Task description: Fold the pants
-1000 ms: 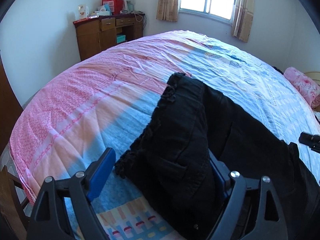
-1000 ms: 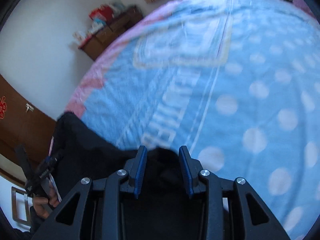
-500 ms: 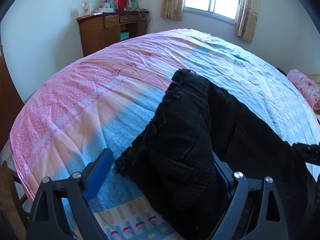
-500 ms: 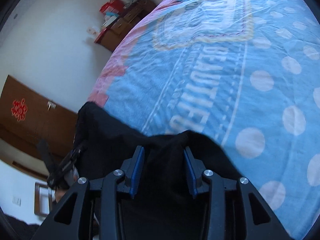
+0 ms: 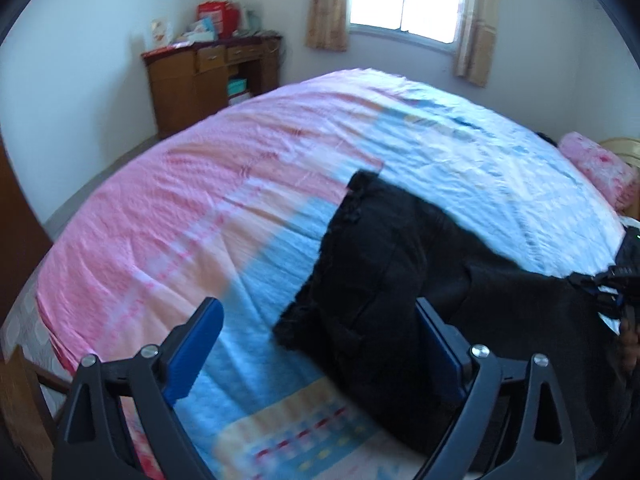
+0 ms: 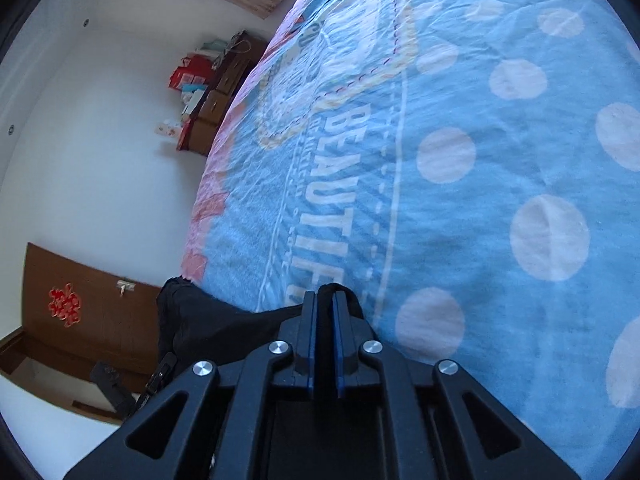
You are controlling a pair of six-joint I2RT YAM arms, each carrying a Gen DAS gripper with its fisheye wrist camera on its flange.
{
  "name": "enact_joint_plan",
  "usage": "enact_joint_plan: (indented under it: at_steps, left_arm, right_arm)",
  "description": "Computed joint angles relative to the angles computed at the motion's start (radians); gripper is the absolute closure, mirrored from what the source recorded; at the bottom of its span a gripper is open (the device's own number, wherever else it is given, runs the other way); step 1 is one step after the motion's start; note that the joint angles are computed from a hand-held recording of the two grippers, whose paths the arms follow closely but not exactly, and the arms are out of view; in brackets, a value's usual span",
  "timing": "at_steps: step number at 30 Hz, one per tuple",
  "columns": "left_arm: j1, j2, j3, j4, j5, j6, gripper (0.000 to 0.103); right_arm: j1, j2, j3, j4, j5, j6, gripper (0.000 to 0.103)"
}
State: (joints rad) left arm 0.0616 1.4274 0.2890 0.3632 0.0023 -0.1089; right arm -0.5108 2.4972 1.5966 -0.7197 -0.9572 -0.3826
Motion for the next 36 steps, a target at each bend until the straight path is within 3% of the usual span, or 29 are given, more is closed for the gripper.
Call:
enact_joint_plan:
  at_steps: [2, 3, 5, 7, 8, 12, 13, 14, 16, 18, 21, 23, 26, 27, 29, 31, 33, 36]
  left_arm:
    - [0.041, -0.110, -0.029, -0.046, 0.044, 0.068, 0.007]
    - [0.058, -0.147, -0.041, -0.047, 0.052, 0.089, 0.007]
    - [0.097, -0.178, -0.046, -0.038, 0.085, 0.116, 0.007]
    - [0.122, -0.181, -0.029, -0.054, 0.075, 0.123, 0.007]
    - [0.142, -0.177, -0.025, -0.053, 0.077, 0.118, 0.007]
    - [0.218, -0.087, 0.007, -0.054, 0.024, 0.075, 0.007]
    - [0.237, -0.066, 0.011, -0.051, 0.018, 0.073, 0.007]
    - [0.264, -0.046, 0.019, -0.060, 0.020, 0.072, 0.007]
    - [0.324, -0.040, 0.016, -0.070, 0.064, 0.088, 0.007]
    - [0.358, -0.053, 0.013, -0.077, 0.064, 0.108, 0.007]
    - [0.367, -0.067, 0.014, -0.072, -0.004, 0.127, 0.007]
    - [0.354, -0.063, 0.014, -0.060, -0.065, 0.142, 0.007]
    - [0.362, -0.062, 0.010, -0.051, -0.078, 0.170, 0.007]
    - [0.370, -0.058, 0.012, -0.053, -0.058, 0.171, 0.007]
    - [0.388, -0.057, 0.015, -0.059, -0.007, 0.171, 0.007]
    - [0.399, -0.043, 0.022, -0.066, 0.043, 0.163, 0.007]
    - [0.389, -0.023, 0.033, -0.071, 0.060, 0.146, 0.007]
    - [0.378, -0.003, 0.040, -0.074, 0.076, 0.133, 0.007]
  right_arm:
    - [-0.046, 0.020, 0.061, -0.080, -0.025, 0.012, 0.093]
    - [-0.077, 0.011, 0.060, -0.060, -0.033, 0.043, 0.093]
    - [-0.115, -0.095, -0.062, 0.144, 0.008, 0.170, 0.093]
    - [-0.110, -0.267, -0.274, 0.387, 0.087, 0.226, 0.090]
    - [-0.088, -0.348, -0.365, 0.446, 0.089, 0.198, 0.090]
    - [0.095, -0.570, -0.575, 0.416, 0.081, 0.027, 0.088]
    - [0.184, -0.642, -0.650, 0.444, 0.117, 0.003, 0.078]
    - [0.289, -0.698, -0.706, 0.489, 0.174, 0.006, 0.071]
    - [0.476, -0.781, -0.797, 0.565, 0.259, 0.016, 0.045]
    - [0.644, -0.814, -0.839, 0.639, 0.319, 0.056, 0.044]
    - [0.907, -0.765, -0.837, 0.810, 0.593, 0.162, 0.043]
    - [1.023, -0.681, -0.795, 0.860, 0.729, 0.182, 0.044]
    - [1.120, -0.565, -0.777, 0.966, 0.942, 0.095, 0.044]
    - [1.137, -0.546, -0.805, 1.029, 0.991, 0.059, 0.049]
    - [1.080, -0.537, -0.801, 1.024, 0.897, 0.054, 0.058]
    - [0.978, -0.561, -0.757, 0.902, 0.714, 0.111, 0.074]
    - [0.863, -0.550, -0.711, 0.823, 0.502, 0.187, 0.082]
    - [0.656, -0.388, -0.589, 0.786, -0.015, 0.417, 0.082]
